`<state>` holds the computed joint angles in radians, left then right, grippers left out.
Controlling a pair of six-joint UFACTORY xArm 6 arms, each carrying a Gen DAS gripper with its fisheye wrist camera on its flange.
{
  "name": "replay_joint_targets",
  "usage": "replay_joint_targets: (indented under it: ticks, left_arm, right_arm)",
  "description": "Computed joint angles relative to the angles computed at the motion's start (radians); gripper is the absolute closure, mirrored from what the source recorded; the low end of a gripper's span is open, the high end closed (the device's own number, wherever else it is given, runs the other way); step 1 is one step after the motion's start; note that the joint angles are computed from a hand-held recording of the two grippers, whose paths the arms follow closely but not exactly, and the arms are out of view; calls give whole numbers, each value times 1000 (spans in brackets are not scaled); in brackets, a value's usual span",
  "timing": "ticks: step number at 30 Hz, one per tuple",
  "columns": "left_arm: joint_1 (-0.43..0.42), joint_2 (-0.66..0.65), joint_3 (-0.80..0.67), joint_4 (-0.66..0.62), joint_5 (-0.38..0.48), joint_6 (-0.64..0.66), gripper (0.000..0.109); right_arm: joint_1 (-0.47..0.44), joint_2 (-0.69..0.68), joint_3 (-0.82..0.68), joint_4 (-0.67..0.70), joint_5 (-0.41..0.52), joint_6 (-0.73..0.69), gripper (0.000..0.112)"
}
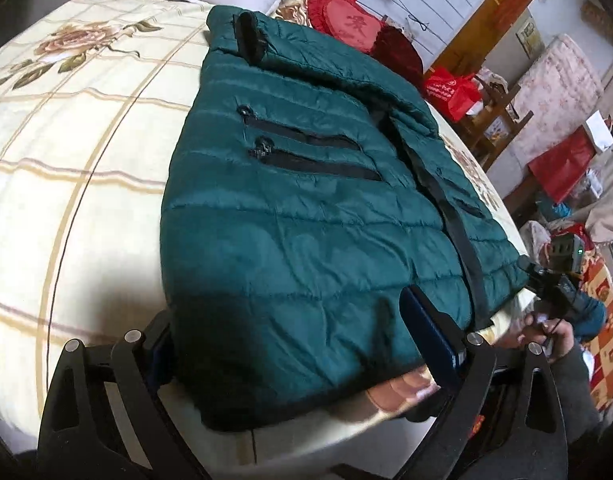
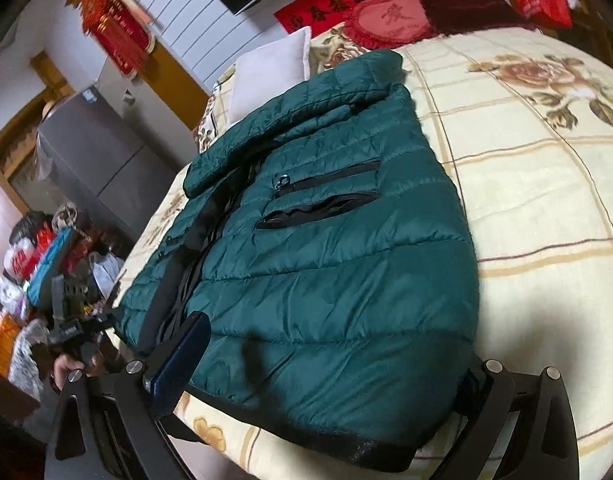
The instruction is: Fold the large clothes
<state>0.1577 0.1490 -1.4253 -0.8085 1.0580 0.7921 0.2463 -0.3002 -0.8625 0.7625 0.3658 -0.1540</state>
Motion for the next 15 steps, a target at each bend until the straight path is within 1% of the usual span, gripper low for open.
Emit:
replay_joint_targets:
  ticks: [2,3,4,5,6,7,9,11,12,14,15]
  left_arm:
    - [-24,6,-1,17,-52,-11,11]
    - [-35,5,4,27,-75,-17,12]
    - [-44,-1,15,36,-100,-22,13]
    - [-48,-11,31,47,-127,-26,23]
    - [-51,-17,42,56,-149,-30,34]
    - [-48,-20,50,59,-166,-42,42]
    - [-30,-9,44,49,-174,-77,71]
    - [-11,5,32,25,-156,-95,81]
    - [-9,4,34,27,-155,-98,83]
    - [-21,-14,57,53,-185,-89,83]
    - [-30,-26,74,67,-211,-84,83]
  right_arm:
    - [-4,11,-8,-50,-8,59,17]
    - [-5,15,-11,-66,-10,78,32]
    - [-7,21,-16,-82,-6,94,50]
    - [-7,22,-15,-111,-11,117,54]
    - [-6,23,-16,-120,-16,118,56]
    - [-3,17,-11,-130,-23,119,62]
    - [-1,5,3,-193,-36,158,68]
    - [0,-5,16,-205,-43,170,72]
    - [3,-13,25,-221,-47,188,75]
    - [10,-23,39,-265,-56,237,79]
    - [12,-27,45,-284,-59,257,84]
